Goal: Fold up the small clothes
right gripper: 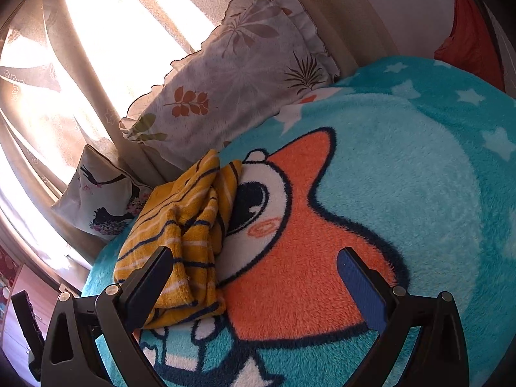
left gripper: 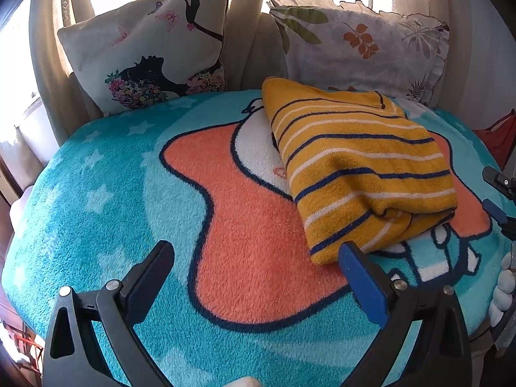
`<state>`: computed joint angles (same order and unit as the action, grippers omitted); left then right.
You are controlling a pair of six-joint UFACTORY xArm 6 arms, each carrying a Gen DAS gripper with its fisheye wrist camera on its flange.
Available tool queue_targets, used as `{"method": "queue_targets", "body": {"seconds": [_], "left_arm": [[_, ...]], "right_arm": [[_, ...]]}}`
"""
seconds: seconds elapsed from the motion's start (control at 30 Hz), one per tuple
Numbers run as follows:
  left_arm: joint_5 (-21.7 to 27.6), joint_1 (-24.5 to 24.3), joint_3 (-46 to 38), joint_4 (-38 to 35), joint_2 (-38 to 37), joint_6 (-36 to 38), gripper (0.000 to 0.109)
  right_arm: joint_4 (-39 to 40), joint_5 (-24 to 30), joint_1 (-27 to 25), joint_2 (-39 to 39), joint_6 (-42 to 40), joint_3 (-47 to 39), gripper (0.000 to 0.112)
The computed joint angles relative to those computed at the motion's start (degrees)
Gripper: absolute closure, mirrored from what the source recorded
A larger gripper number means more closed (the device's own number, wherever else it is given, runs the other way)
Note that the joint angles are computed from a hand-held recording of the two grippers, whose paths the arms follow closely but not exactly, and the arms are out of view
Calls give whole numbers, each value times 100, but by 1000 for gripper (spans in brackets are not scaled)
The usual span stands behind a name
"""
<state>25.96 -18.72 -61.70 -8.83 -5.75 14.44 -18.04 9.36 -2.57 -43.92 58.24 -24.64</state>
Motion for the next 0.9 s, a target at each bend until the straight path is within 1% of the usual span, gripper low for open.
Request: {"method": "queue_targets", "body": {"seconds": [0.07,0.1,0.13,0.23,0.37,0.53,0.63,0.67,0.73,0.8,0.83,0.87,0.9], "left_arm": [[58,17,-38,13,73,-27,7],[103,30,-76,4,129,-37,7],[157,46,-120,-15,192,-45,7],[361,93,-253,-120,381,-70,7],[759,209,-429,-770,572,208,7],[366,188,-90,-955,416,632,7],[201,144,136,-957,291,1102,6],[245,161,168,-1072,250,1262,6],[592,236,86,-1246,204,1546,6],[973,389,-50,-1858,181,1896,7],[1234,497,-167,-2240,182,2089,10],[1443,595,-306,-2566,201,2251,11],[1515,666,-406,-2837,201,2374,11]], "right_arm": [[137,-7,15,49,35,64,9],[510,-40,44,59,-180,111,9],[644,-122,32,37,-238,166,9],[596,-188,9,-15,-173,223,9],[537,-53,60,51,-194,128,9],[516,-17,63,71,-183,106,9],[459,24,66,96,-142,74,9],[463,24,69,93,-144,74,9],[513,45,83,129,-200,35,9],[645,131,105,174,-377,-31,9],[799,201,132,184,-554,-77,9],[1193,197,177,213,-971,-125,9],[1617,169,224,230,-1414,-177,9]]}}
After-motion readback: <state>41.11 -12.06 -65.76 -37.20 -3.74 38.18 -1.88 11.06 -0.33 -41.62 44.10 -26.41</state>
